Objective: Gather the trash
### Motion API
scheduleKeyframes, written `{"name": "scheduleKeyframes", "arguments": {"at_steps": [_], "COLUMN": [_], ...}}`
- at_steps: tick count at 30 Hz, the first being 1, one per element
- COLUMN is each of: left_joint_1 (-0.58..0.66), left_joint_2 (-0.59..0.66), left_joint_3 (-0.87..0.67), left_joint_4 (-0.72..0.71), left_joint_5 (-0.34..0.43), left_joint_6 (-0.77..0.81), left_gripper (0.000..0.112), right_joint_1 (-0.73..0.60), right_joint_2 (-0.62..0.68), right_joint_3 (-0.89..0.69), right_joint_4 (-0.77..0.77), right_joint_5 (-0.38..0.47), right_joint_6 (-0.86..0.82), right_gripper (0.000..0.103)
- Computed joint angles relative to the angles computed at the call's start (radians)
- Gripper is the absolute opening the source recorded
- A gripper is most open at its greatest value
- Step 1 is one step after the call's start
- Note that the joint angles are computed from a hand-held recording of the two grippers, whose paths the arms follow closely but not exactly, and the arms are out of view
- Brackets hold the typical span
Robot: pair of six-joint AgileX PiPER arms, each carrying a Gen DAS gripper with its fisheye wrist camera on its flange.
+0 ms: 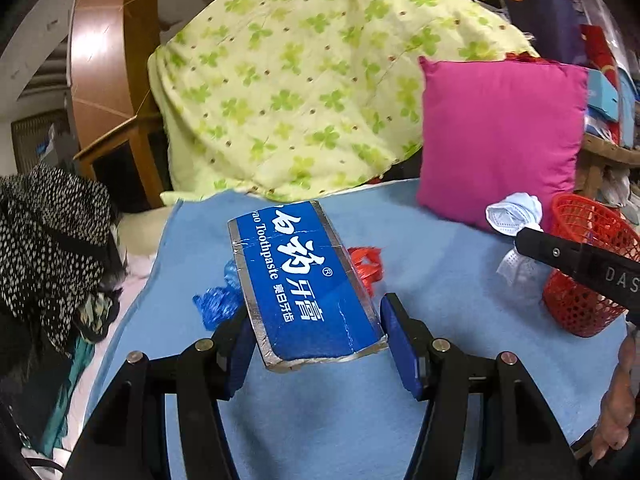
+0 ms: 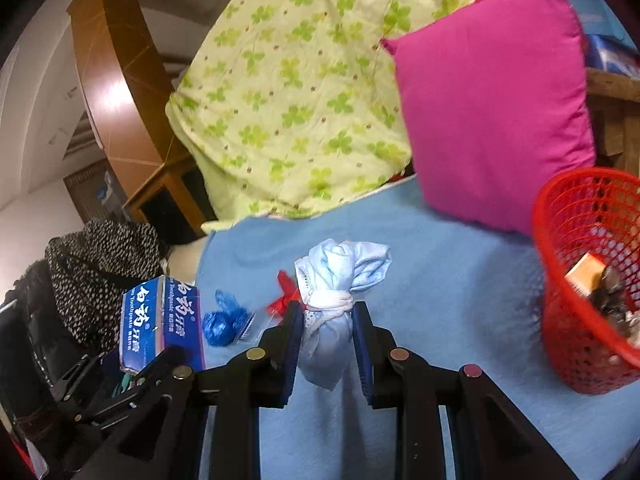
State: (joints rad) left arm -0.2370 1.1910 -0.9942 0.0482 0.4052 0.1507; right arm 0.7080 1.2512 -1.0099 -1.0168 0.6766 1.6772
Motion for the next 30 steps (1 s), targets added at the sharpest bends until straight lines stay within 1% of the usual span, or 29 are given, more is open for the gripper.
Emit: {"name": "scheduleKeyframes", "arguments": {"at_steps": [5,7,13,20,30], "left_joint_1": [-0.111,-0.156,-0.259,-0.355,-0.488], "left_joint_2": [-0.010,-0.013,-0.013,0.001,0.023], "left_joint_3": [-0.006,-0.007,-0.022,-0.046,-0.067], "left_joint_4": [0.207,0.289,0.446,0.555,0.687], "left_joint_5": [0.013,0.023,0.058,0.096,0.151], "left_joint_6": [-0.196,-0.271,-0.414,-0.511,-0.632], "left_gripper": [0.062,0.062,0.063,0.063,0.063], "right_joint_1": [0.021,0.022,0.014,-0.004,-0.010], "right_joint_2": [-0.056,-0.081,-0.156,-0.230,-0.325], "right_joint_3": [0.030,0.044,0.092,0.134,0.185], "right_joint_4": [-0.061,-0.073,-0.110,-0.127,-0.145], "right_joint_5": [0.053,0.062,0.084,0.098,0.152], "right_joint_6": [0.038,0.045,0.077,0.097,0.104], "right_gripper": [0.027,0.027,0.027,0.027,0.027]}}
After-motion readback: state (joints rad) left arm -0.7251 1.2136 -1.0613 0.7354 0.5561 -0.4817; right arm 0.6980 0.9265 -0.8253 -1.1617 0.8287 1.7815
